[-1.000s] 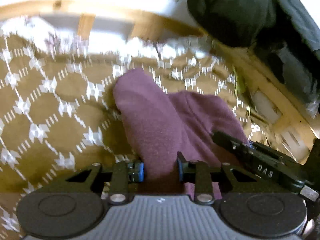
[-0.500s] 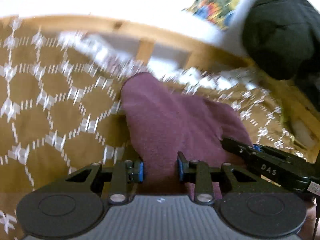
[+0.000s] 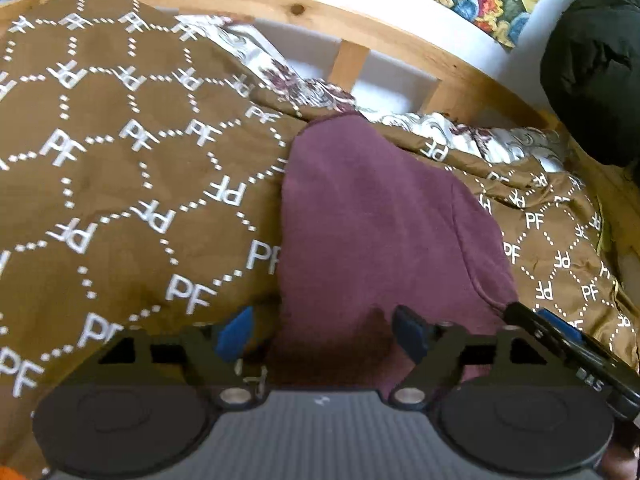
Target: Fold small clothes
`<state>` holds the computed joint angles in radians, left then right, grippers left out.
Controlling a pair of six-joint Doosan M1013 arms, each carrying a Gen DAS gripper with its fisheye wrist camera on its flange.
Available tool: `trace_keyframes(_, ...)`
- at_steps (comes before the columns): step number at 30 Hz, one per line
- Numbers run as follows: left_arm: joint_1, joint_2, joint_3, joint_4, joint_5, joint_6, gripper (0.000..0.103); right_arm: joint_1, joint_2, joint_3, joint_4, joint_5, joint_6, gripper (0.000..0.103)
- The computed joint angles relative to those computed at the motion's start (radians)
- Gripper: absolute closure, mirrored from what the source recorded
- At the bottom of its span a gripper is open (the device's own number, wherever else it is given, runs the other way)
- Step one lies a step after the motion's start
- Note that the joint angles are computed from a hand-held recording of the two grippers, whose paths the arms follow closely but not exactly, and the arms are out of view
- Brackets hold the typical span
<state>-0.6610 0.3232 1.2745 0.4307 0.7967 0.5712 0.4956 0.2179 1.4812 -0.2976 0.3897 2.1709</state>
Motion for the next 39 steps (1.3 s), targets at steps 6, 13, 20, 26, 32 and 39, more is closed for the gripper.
trace_keyframes(6,-0.044,-0.031,0.013,0.143,0.056,-0.096,0.004,0.01,-0.052,0.051,-0.157,-0.056,0.123,0.006)
trace_keyframes(13,-0.115,-0.09,0.065,0.302,0.101,-0.202,0.001,0.03,-0.126,0.104,-0.317,-0.103,0.218,0.001)
trace_keyframes(20,-0.182,-0.146,0.123,0.449,0.166,-0.257,0.001,0.05,-0.203,0.161,-0.373,-0.116,0.265,0.001)
trace_keyframes(26,-0.222,-0.183,0.175,0.514,0.202,-0.276,0.001,0.066,-0.259,0.203,-0.366,-0.091,0.28,0.001)
trace_keyframes(32,-0.238,-0.199,0.205,0.503,0.227,-0.274,0.001,0.07,-0.301,0.239,-0.274,-0.06,0.218,0.001)
trace_keyframes(39,-0.24,-0.194,0.208,0.462,0.221,-0.24,0.001,0.078,-0.319,0.259,-0.21,-0.038,0.162,0.001)
